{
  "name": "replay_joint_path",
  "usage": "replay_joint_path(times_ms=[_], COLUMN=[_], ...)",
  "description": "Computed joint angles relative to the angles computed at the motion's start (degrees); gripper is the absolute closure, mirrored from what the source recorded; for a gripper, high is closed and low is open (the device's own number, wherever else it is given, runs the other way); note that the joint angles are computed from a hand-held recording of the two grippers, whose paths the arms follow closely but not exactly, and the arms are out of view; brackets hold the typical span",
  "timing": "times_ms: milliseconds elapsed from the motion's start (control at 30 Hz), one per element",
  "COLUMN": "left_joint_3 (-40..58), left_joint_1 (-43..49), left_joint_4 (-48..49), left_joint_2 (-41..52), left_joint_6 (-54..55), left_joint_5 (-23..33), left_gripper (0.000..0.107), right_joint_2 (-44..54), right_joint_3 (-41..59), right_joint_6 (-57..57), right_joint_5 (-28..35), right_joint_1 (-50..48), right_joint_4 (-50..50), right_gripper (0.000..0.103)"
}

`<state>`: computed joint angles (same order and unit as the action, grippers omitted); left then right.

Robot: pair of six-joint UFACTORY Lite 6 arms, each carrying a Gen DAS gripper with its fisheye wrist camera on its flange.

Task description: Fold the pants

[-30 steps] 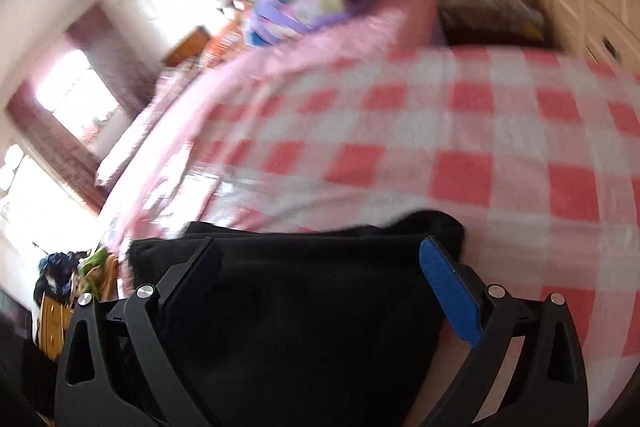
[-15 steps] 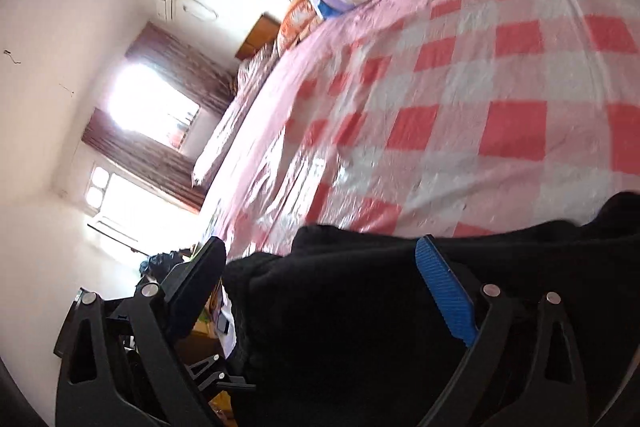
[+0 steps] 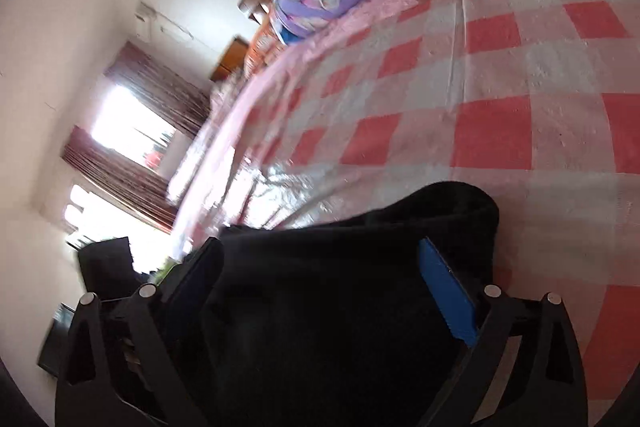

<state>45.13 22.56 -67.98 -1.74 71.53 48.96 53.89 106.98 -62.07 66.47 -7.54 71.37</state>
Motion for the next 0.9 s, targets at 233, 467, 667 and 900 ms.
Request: replay_joint_path(times_ms=[233,467,667,900], left_joint_3=[-2.7,-3.9,-6.2,-6.5], left_joint_1=[5.3,3.5,3.7,4.0], left_joint_4=[-4.5,-4.6,-6.7,-7.7], left_joint_2=[0.4,-1.8,-3.5,-3.2], left_joint_6=[7.6,7.5,10.6,11.9], left_joint_5=[4.2,1.2,0.4,0.6], left_gripper=[0.006,0.006,0.006,0.006], right_joint_2=[-10.1,-2.3,-6.9,-4.0], right_joint_3=[-11.7,0.5,-3.7,1.4], right_joint_6=[-4.3,8.6,6.8,13.2], right_joint_5=[0.4,-8.4,-4.7,-21.2], right_joint_1=[-2.3,7.7,9.4,14.9], right_joint_4=[5.3,-5.3,-2.0,-6.9], right_gripper=[0.004,0.005,0.004,0.004])
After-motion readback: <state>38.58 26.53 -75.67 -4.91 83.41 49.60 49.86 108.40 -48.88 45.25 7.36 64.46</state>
